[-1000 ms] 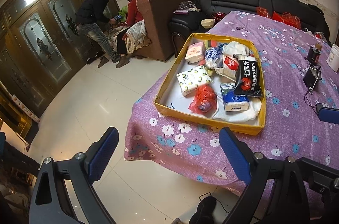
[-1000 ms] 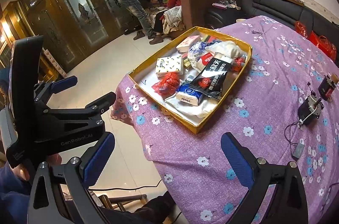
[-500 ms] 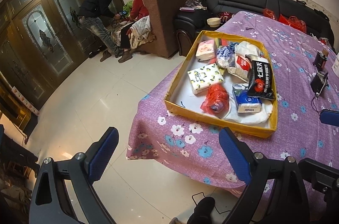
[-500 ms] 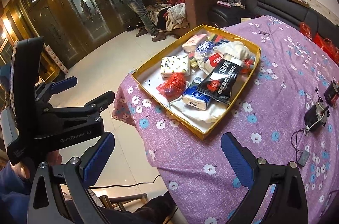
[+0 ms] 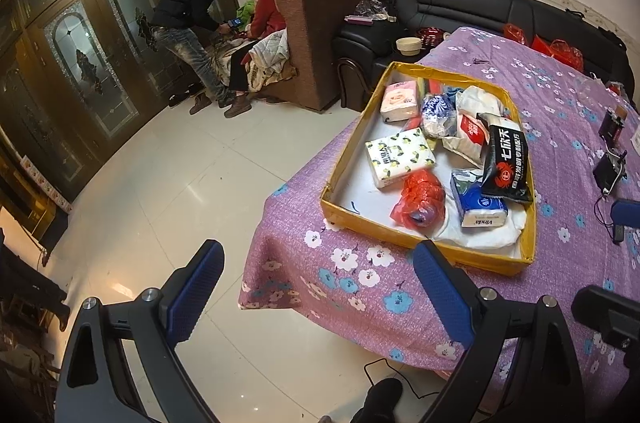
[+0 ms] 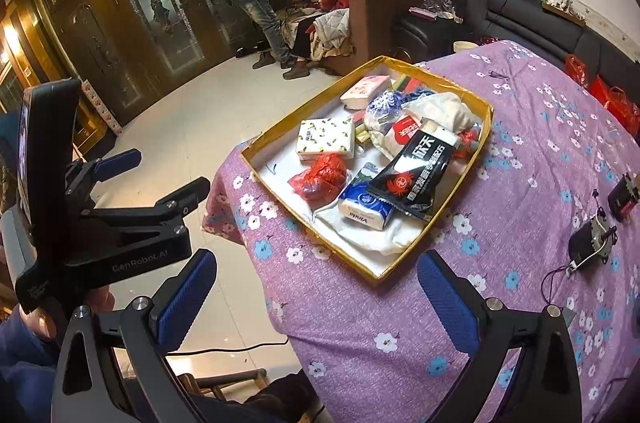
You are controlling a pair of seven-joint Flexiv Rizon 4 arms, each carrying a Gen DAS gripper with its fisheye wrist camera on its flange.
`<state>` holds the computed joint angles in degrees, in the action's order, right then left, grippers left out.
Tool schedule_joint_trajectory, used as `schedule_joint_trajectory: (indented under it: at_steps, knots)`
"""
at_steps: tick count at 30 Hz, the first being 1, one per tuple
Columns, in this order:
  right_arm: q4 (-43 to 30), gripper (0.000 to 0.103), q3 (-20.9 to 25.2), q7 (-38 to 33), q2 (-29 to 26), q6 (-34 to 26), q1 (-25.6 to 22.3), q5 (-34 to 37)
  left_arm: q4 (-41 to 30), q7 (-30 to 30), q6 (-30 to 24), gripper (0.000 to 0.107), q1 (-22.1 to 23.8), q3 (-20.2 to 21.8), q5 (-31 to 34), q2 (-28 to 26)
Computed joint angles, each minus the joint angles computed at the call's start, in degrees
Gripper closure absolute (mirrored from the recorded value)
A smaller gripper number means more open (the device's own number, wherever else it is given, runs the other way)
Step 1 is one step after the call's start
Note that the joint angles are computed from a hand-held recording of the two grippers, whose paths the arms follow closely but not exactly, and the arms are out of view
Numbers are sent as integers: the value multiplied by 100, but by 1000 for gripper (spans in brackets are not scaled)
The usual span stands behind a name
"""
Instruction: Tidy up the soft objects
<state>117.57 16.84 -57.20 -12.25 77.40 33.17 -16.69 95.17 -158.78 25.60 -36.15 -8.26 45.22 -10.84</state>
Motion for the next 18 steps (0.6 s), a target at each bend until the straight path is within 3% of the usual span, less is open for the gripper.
schedule_joint_trajectory:
  at_steps: [18]
  knots:
    - [-184, 1, -253, 535, -126, -150, 51, -486, -235, 519, 477, 11, 17, 172, -13, -320]
